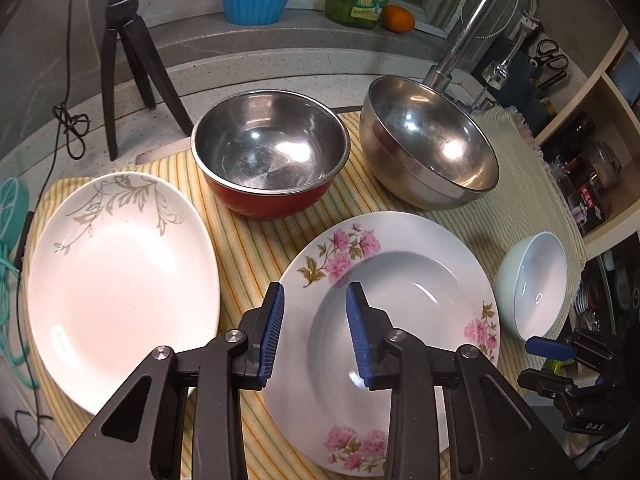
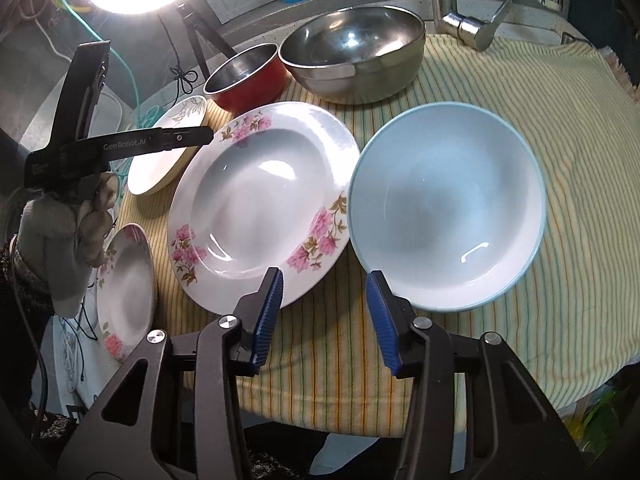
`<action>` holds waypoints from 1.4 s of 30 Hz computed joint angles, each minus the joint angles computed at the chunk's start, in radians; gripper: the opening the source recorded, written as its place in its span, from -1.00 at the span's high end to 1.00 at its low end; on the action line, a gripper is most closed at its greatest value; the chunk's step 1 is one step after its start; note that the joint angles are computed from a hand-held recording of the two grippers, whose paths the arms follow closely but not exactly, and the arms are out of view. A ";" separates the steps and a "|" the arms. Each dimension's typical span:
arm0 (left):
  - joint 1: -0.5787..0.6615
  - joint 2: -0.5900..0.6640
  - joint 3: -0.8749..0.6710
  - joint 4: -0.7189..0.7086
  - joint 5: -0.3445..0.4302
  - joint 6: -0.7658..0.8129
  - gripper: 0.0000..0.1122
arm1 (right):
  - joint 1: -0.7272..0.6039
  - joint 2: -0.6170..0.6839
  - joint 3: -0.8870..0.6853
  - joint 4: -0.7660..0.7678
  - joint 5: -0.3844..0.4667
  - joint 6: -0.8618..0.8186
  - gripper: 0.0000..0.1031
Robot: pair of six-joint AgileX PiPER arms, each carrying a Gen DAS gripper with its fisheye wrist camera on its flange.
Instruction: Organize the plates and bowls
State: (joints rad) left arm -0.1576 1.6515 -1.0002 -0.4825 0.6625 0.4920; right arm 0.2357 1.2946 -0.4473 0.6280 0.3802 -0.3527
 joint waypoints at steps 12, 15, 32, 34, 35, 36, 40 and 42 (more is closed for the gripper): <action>0.002 0.058 -0.044 0.010 0.011 -0.003 0.46 | -0.014 -0.020 -0.013 -0.018 0.012 0.008 0.13; 0.005 0.069 -0.062 0.027 0.018 -0.009 0.46 | -0.004 -0.001 -0.013 0.015 0.006 -0.019 0.14; -0.037 0.131 -0.154 0.109 0.069 -0.020 0.53 | -0.058 0.140 0.025 0.420 0.012 -0.392 0.37; -0.037 0.141 -0.167 0.107 0.077 -0.021 0.53 | -0.065 0.155 0.024 0.461 0.021 -0.426 0.38; -0.036 0.146 -0.174 0.106 0.083 -0.020 0.54 | -0.068 0.158 0.025 0.477 0.026 -0.439 0.40; -0.036 0.150 -0.179 0.111 0.088 -0.021 0.55 | -0.071 0.165 0.024 0.493 0.031 -0.453 0.43; -0.047 0.168 -0.203 0.147 0.102 -0.031 0.59 | -0.085 0.182 0.024 0.534 0.045 -0.494 0.45; -0.050 0.178 -0.217 0.151 0.112 -0.033 0.60 | -0.094 0.195 0.023 0.570 0.057 -0.530 0.46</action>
